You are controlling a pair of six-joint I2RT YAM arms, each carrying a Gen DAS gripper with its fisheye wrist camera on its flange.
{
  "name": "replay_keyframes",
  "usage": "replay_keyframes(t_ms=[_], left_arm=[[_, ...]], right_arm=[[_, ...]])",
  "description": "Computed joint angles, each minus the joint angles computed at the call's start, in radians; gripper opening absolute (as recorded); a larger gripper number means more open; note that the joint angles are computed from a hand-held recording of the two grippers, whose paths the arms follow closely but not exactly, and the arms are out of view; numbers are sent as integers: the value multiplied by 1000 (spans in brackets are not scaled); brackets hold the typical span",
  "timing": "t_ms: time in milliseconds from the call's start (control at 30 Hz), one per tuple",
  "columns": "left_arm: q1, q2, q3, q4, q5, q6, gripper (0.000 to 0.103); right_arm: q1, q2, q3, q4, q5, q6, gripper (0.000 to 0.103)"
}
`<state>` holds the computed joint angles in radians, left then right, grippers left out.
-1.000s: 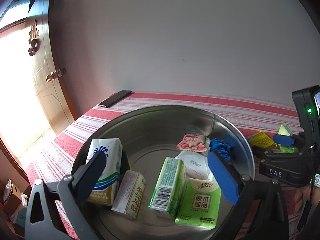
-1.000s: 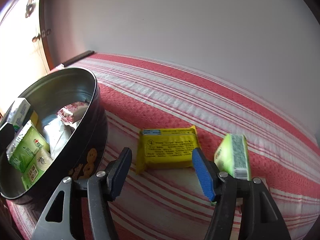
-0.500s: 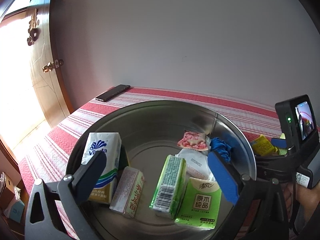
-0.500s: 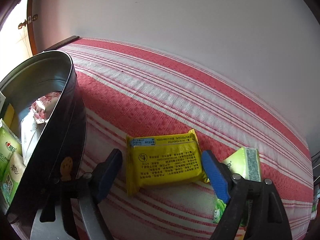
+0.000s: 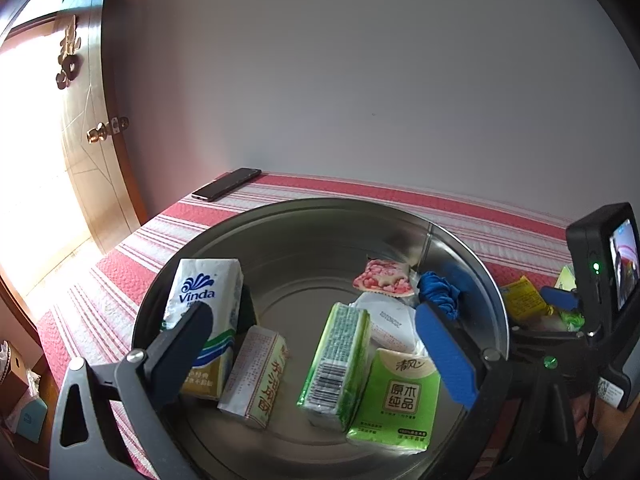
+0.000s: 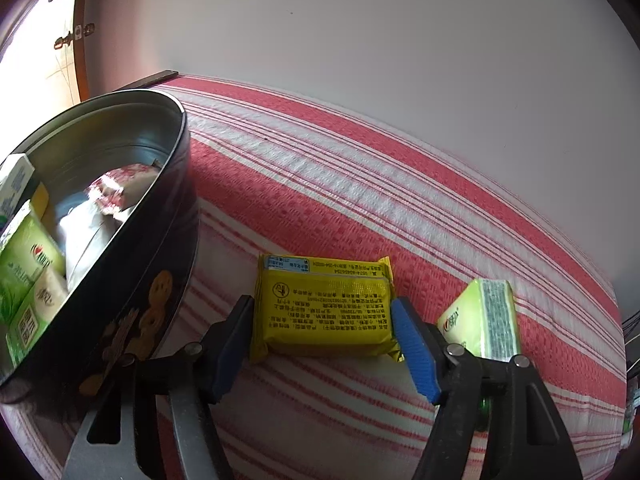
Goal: Organize objects
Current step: 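Grasp the yellow wrapped packet with the right tool and lift it, then grasp the green-yellow sponge with left while right holds the yellow packet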
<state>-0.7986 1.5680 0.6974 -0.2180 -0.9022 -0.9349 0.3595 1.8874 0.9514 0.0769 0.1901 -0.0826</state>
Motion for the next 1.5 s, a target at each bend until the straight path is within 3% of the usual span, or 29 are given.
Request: replay_keyframes(t_ms=[367,600,733,800,967,1133,1200,1367,1500], left_arm=[[-9,16,13,1,-4,6,103],[-46,47,58,-27,-26,-5,103],[-72,83,102,-41,-31,-10,103],[-96,119,144,-54,-40,-4,103],[-165,216,264,-90,-62,18,103],[-236,351,431,-128,-66,70,103],[-256,407,502,-128,-39,104,103],[-283,538,689,-166,57,150,103],[-301,660,875,-239,92,165,103]], right_arm=[[-15,-129,-183,70,-36,-23,70],[-58,-319,-380,188,-70,-33,70],[-172,-430,-475,259,-163,-56,70],[-224,-534,-543,269,-206,-62,70],[-173,-561,-587,355,-81,16,70],[-363,-614,-605,342,-144,-6,70],[-412,-576,-623,405,-147,-5,70],[-598,-631,-638,376,-236,-41,70],[-610,-547,-631,452,-213,-16,70]])
